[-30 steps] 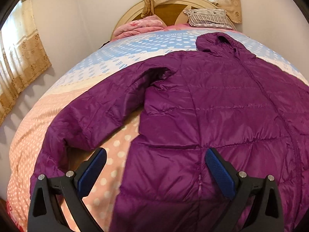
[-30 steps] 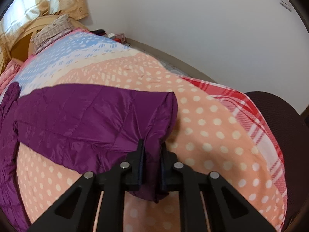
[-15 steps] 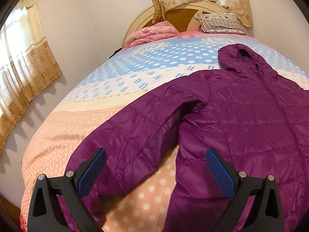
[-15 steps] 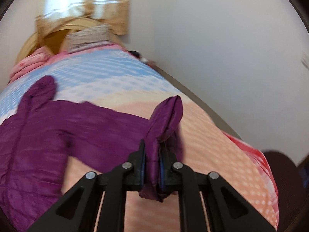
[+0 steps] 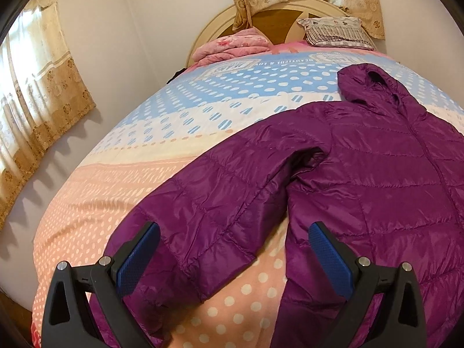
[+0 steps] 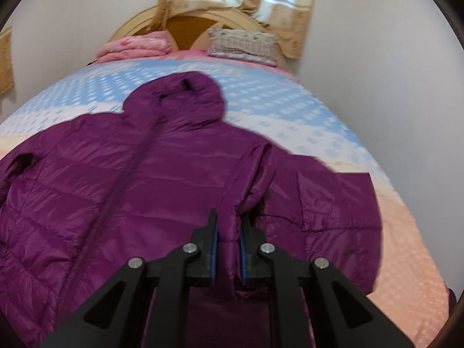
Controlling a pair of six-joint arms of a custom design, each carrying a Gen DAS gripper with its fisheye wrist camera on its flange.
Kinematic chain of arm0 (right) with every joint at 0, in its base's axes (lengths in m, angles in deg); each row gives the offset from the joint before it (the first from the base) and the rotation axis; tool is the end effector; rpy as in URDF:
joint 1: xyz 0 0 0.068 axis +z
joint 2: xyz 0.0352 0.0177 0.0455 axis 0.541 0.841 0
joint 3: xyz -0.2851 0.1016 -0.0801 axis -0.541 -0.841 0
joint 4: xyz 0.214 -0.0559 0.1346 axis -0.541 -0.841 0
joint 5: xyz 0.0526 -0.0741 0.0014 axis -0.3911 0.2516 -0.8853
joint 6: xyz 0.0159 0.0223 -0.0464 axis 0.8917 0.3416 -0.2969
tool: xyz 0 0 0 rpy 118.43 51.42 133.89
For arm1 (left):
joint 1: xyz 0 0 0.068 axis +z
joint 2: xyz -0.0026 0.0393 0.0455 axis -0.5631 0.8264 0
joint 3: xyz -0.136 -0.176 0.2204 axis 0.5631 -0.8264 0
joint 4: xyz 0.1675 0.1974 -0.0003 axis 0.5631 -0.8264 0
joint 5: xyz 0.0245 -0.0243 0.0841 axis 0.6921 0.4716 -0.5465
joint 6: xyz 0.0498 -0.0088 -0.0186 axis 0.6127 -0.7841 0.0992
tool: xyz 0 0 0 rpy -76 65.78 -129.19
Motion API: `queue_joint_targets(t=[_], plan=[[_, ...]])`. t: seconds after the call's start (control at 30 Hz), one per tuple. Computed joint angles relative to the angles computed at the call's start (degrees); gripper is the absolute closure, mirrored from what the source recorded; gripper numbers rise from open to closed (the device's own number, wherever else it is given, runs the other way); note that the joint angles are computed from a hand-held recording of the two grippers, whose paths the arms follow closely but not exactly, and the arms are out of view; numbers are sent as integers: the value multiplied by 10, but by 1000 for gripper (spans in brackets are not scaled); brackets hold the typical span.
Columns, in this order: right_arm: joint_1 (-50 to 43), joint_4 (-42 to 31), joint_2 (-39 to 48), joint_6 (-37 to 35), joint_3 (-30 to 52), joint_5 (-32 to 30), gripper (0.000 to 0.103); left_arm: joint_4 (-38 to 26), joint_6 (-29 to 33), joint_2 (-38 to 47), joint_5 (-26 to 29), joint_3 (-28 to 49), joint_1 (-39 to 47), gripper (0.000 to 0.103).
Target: Fold large clothes
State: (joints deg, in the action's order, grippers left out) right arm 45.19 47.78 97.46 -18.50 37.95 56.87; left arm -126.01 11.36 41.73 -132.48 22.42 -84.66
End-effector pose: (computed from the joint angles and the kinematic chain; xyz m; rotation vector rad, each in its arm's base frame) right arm 0.2801 0.0576 0.2338 -0.2905 2.2358 -0.0639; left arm 0.1782 -0.1730 0.2388 -0.3902 2.3034 0.5141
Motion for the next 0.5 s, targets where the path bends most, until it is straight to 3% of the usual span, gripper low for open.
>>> queue_joint_targets(t=[0.03,0.1,0.23,0.37,0.5], plan=[[2,3,-1,-1,-3,-11,50,-6,-4,0,-2,3,0,1],[7,15,-35,-6,-26,-33,20,-9,-5,-5,1,12,0,1],[-6,1,-115,-52,-62,-32,20,-24,-2,13,1,65,-12,1],[-144,-12,-157,-65,-77,-73,19,-31,16,73,0,160,-41,1],[-282,-10,-127,-85,-76,-109,18,15,76,159,50,275,-57,1]])
